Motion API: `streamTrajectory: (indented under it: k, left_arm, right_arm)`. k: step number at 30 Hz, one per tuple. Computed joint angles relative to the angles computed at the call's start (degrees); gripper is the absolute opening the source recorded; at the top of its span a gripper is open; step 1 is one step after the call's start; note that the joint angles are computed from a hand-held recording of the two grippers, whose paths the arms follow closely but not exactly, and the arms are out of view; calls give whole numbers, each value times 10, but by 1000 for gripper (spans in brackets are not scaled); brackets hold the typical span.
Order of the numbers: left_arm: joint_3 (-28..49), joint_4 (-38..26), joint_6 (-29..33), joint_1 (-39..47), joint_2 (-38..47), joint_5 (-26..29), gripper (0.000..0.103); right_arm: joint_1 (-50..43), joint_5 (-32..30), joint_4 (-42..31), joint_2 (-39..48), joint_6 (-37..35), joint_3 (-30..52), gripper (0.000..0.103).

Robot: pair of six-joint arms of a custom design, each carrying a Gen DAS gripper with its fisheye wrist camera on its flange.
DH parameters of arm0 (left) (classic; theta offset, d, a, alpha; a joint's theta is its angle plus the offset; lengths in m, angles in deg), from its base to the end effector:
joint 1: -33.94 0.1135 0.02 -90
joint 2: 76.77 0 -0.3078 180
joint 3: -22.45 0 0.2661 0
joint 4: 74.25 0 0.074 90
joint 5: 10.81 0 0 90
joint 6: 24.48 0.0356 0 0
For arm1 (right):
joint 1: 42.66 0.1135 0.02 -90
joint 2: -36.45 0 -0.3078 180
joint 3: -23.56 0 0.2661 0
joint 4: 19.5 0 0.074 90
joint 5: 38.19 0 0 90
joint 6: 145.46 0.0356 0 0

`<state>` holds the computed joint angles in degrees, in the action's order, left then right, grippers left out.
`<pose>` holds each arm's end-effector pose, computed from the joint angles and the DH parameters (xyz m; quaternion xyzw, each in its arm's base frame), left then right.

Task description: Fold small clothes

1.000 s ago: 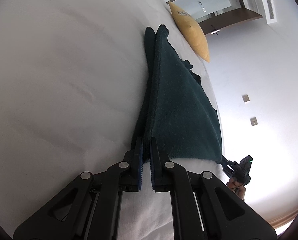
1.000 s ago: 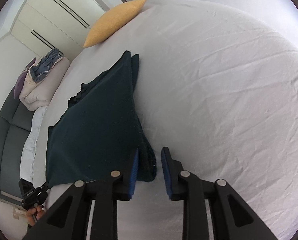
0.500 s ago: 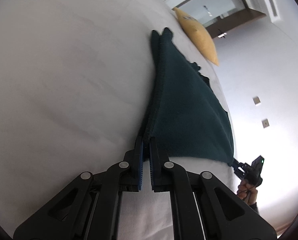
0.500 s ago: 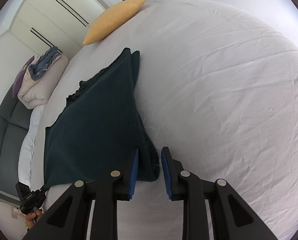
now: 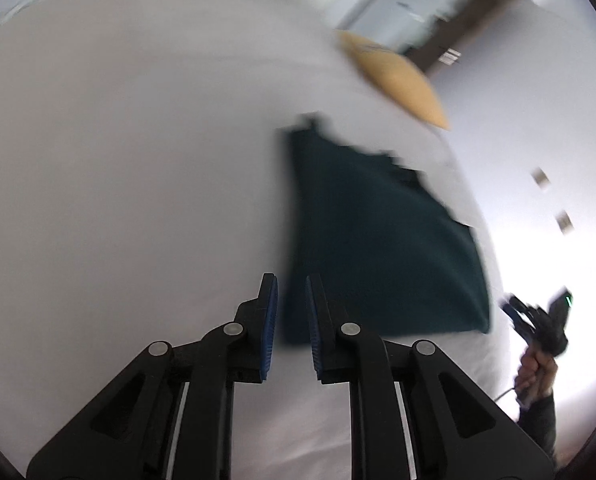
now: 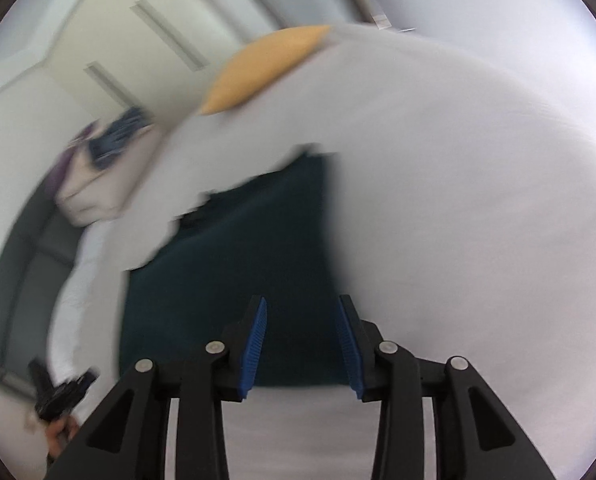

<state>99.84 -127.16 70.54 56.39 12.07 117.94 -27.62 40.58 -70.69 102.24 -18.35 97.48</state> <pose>0.3030 0.1011 0.2767 -0.0666 0.9204 -0.2645 0.2801 0.2269 0.0681 0.3575 0.1365 0.9034 0.2548 0.3166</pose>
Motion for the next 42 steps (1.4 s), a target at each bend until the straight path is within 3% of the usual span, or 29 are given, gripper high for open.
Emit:
streamTrajectory:
  k: [3,8,11,14,16,18,22,25,28,31,33,34,37,39,42]
  left_arm:
    - [47,77,-59,-119,43,-33,14]
    - [174,110,-118,-238,188,-125,14]
    - [222,121,-127,-257,251,-179,14]
    - [219,148,-135,-235,272,-145,14]
    - [199,171,-128,-221,270,-118,14]
    - [161,206,-124,-207,256,-94,14]
    - [128,249,-147,-170,260,-32,14]
    - [110,264,-153,-161,252,-29,14]
    - [94,263,-156,-154,237,-44,14]
    - [51,267,-158,-143,200,-51,14]
    - [13,278,-167,-134,175,-46,14]
    - [-8,282,-169,-126,159,-38,14]
    - [-56,290,-163,-111,129,-29,14]
    - [-76,290,-158,-97,116,-18,14]
    - [-94,275,-148,-62,100,15,14]
  right_arm:
    - [47,-54,100,92,25,33,40]
    - [65,-145,253,259,118,93,40]
    - [76,-156,269,336,134,142,40]
    - [72,-154,264,376,128,174,34]
    - [52,-165,297,375,146,161,32]
    - [31,-160,311,371,159,153,24]
    - [-20,-109,293,346,172,129,23]
    - [-68,-68,301,295,189,73,23]
    - [-91,-39,286,239,208,37,34]
    - [-62,-81,308,162,195,-18,40]
    - [-15,-112,341,122,191,-60,52]
    - [7,-127,349,113,183,-75,54]
    - [76,-132,339,122,154,-98,53]
    - [93,-97,337,120,140,-114,37]
    - [51,-113,351,83,171,-150,36]
